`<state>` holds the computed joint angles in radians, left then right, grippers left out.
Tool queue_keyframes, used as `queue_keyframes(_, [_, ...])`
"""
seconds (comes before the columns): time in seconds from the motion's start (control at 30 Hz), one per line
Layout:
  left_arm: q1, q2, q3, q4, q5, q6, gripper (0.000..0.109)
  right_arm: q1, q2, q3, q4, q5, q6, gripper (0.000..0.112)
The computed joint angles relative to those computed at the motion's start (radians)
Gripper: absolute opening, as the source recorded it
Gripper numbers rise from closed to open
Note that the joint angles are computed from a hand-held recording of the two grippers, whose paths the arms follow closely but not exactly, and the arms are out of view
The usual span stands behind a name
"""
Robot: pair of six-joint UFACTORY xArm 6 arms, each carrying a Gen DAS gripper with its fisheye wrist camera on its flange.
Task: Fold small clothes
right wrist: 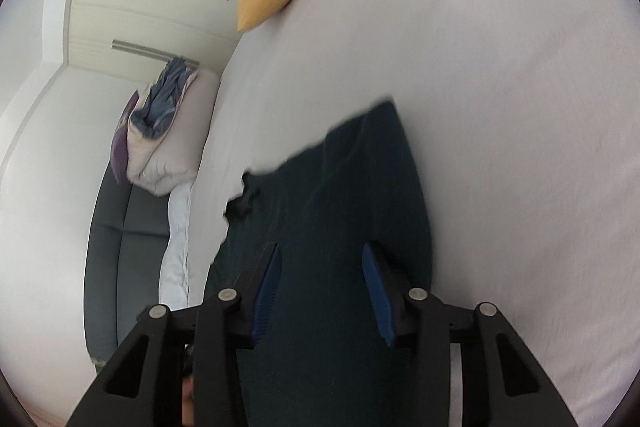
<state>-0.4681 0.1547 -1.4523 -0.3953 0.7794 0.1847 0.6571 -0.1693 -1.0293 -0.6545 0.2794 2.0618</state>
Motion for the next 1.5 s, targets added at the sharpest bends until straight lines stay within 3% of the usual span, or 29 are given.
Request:
queue_keyframes(0.07, [0.000,0.012,-0.009,-0.013,-0.005,-0.006,0.010,0.041,-0.006,0.006,0.060,0.011,-0.055,0.046])
queue_keyframes(0.13, [0.013,-0.011,0.016,-0.054,-0.006,-0.001,0.010,0.067,-0.017,0.015,0.038,0.017,-0.028,0.046])
queue_keyframes(0.23, [0.048,-0.084,0.090,-0.133,-0.005,0.018,0.010,0.097,-0.050,0.040,-0.074,0.050,0.128,0.047])
queue_keyframes(0.3, [0.095,-0.177,0.180,-0.202,-0.029,0.049,0.011,0.124,-0.080,0.042,-0.209,0.088,0.299,0.058])
queue_keyframes(0.37, [0.156,-0.249,0.247,-0.269,-0.031,0.069,0.021,0.174,-0.107,0.022,-0.345,0.174,0.426,0.067])
queue_keyframes(0.4, [0.215,-0.296,0.292,-0.346,-0.020,0.095,0.040,0.199,-0.114,0.011,-0.393,0.212,0.474,0.068])
queue_keyframes(0.43, [0.259,-0.323,0.318,-0.395,-0.016,0.110,0.073,0.222,-0.116,-0.001,-0.451,0.235,0.530,0.068])
queue_keyframes(0.5, [0.368,-0.404,0.405,-0.448,-0.069,0.089,0.091,0.260,-0.093,-0.046,-0.494,0.263,0.561,0.069])
queue_keyframes(0.7, [0.700,-0.403,0.440,-0.587,0.017,0.047,0.091,0.326,0.035,-0.197,-0.487,0.257,0.529,0.069])
queue_keyframes(0.77, [0.768,-0.373,0.434,-0.647,0.041,0.028,0.091,0.336,0.081,-0.251,-0.478,0.250,0.513,0.069])
queue_keyframes(0.87, [0.834,-0.308,0.411,-0.751,0.075,0.011,0.091,0.346,0.153,-0.340,-0.443,0.247,0.461,0.069])
queue_keyframes(0.97, [0.829,-0.252,0.364,-0.778,0.069,-0.011,0.091,0.349,0.217,-0.419,-0.378,0.237,0.378,0.069])
queue_keyframes(1.07, [0.833,-0.190,0.310,-0.812,0.062,-0.039,0.084,0.358,0.253,-0.468,-0.339,0.251,0.333,0.069])
queue_keyframes(1.13, [0.841,-0.147,0.277,-0.824,0.072,-0.064,0.045,0.361,0.266,-0.484,-0.330,0.256,0.324,0.069])
queue_keyframes(1.2, [0.860,-0.089,0.233,-0.837,0.109,-0.069,0.029,0.368,0.268,-0.487,-0.323,0.264,0.314,0.069])
queue_keyframes(1.23, [0.845,-0.073,0.232,-0.849,0.089,-0.067,0.023,0.370,0.268,-0.486,-0.323,0.267,0.314,0.069])
queue_keyframes(1.37, [0.814,-0.075,0.226,-0.805,0.014,-0.070,0.011,0.378,0.241,-0.442,-0.379,0.270,0.388,0.069])
queue_keyframes(1.5, [0.708,-0.116,0.164,-0.622,-0.032,-0.077,0.008,0.383,0.200,-0.379,-0.435,0.275,0.463,0.069])
